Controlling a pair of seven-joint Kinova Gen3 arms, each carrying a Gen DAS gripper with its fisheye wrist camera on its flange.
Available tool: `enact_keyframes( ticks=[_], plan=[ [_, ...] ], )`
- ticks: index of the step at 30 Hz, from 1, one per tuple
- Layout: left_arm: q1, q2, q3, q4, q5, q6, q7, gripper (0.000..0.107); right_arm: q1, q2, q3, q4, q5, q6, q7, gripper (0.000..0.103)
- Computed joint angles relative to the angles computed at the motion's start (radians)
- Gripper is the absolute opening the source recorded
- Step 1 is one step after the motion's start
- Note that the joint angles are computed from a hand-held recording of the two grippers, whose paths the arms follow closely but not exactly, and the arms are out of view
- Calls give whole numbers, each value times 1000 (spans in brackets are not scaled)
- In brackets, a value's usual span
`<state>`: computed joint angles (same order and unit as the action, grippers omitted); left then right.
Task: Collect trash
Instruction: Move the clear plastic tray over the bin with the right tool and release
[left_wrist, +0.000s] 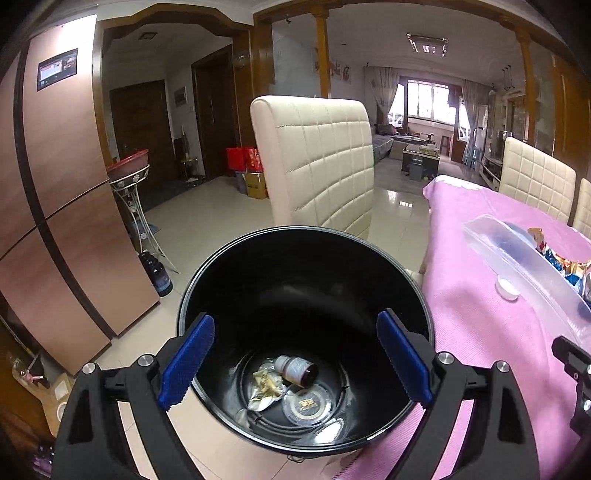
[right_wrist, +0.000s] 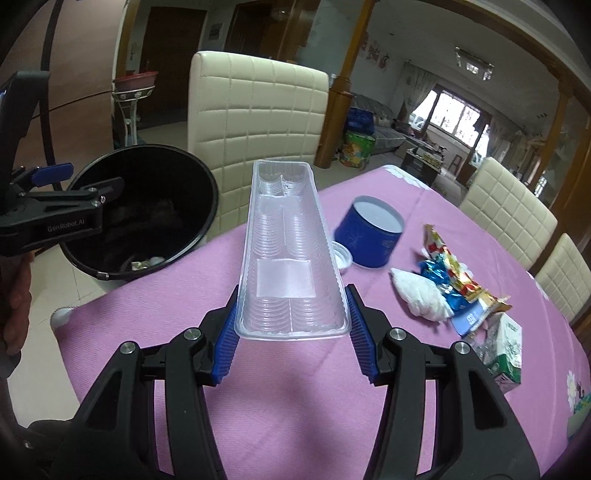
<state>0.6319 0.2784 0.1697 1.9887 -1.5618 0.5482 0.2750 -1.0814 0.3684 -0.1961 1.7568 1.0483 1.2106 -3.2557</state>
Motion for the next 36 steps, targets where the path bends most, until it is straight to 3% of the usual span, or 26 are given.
enact_keyframes(
  ticks=[13,17,18,20,27,36],
  plan=[
    [-56,-38,10,53,-43,-1,81,87,56,38,32,-75,57,-284,158,53],
    [-55,-33,17,55,-45,21,72,87,64,58,62,-123,19,-348,224,56],
    [-53,-31,18,54,-44,29,71,87,60,60,70,-127,18,-355,232,61],
    [-53,-30,18,53,-42,35,68,87,32,67,95,-134,46,-338,209,70],
    [-70,-35,18,51,-26,-14,57,87,9,66,99,-115,56,-297,182,70],
    [-13,-11,31,12,-2,-54,-21,87,44,20,88,-43,-52,-175,135,69]
  ],
)
